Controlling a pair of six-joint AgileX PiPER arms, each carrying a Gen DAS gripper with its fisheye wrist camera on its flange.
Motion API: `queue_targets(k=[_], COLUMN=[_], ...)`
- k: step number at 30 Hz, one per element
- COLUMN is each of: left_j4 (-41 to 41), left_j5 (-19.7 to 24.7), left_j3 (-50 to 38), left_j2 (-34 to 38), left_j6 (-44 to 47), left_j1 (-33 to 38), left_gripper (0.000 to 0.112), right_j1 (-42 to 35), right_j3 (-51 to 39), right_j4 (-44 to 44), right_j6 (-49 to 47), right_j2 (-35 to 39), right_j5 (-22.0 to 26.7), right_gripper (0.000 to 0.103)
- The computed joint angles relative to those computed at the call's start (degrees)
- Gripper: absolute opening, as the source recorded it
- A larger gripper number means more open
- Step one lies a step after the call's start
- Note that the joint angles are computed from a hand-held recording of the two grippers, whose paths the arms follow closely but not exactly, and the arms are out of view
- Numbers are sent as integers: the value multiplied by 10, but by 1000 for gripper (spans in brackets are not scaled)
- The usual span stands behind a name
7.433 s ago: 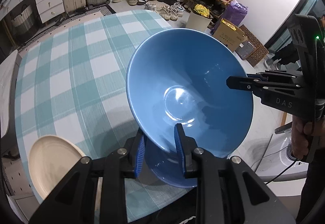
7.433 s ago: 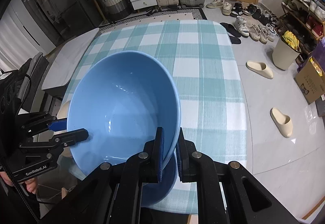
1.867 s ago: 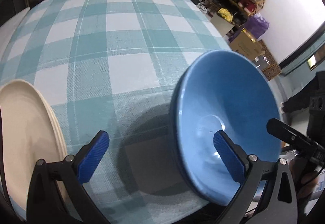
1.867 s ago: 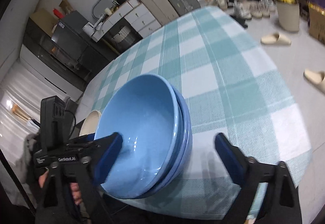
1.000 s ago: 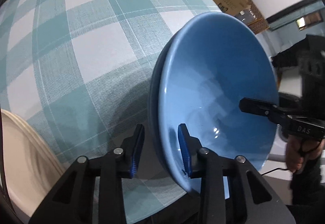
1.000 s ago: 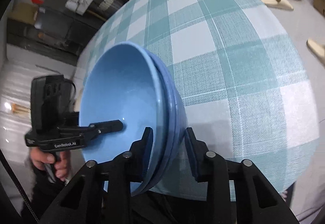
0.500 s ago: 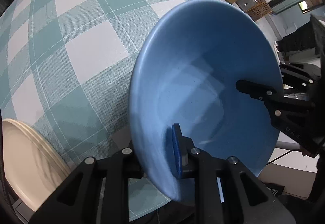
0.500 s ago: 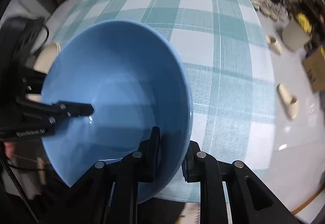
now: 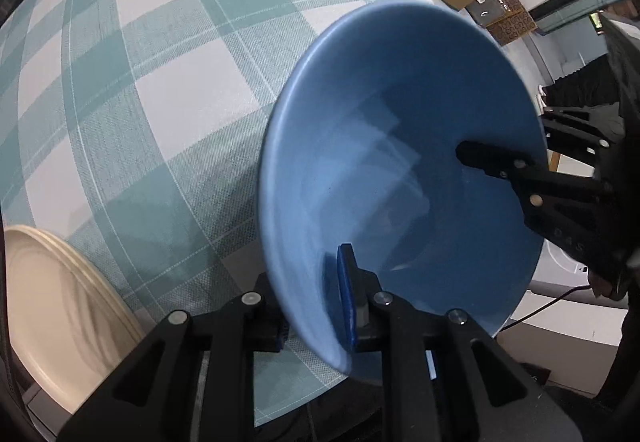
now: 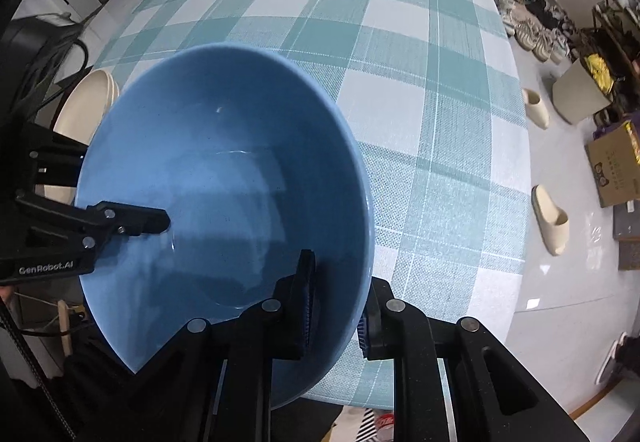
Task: Organize plates and bowls
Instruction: 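Lift the blue bowl stack and carry it toward the cream plates with both grippers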
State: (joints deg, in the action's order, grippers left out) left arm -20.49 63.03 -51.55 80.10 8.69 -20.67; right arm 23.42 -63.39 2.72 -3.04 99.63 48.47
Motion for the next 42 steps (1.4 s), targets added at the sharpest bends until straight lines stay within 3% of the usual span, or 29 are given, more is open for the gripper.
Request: queue_targets(k=[10, 17, 23, 32, 42], left_j4=[24, 40, 50, 27, 20], left_j5=[0, -6, 3, 32, 23], left_j3=[-23, -22, -35, -54, -47], left_j2=[7, 18, 27, 32, 31], left_j6=[-44, -83, -104, -91, -90], left_j1=[-29, -66, -78, -44, -22], left_gripper=[19, 24, 22, 22, 22], right_j1=[-38, -3, 17, 17, 0], right_j3=[-37, -25, -29, -56, -75], right_j4=[57, -9, -48, -58, -1], right_j6=[-52, -21, 0, 25, -7], right_j2=[32, 33, 36, 39, 38], right_j5=[21, -11, -8, 25, 42], right_gripper=[14, 20, 22, 19, 14])
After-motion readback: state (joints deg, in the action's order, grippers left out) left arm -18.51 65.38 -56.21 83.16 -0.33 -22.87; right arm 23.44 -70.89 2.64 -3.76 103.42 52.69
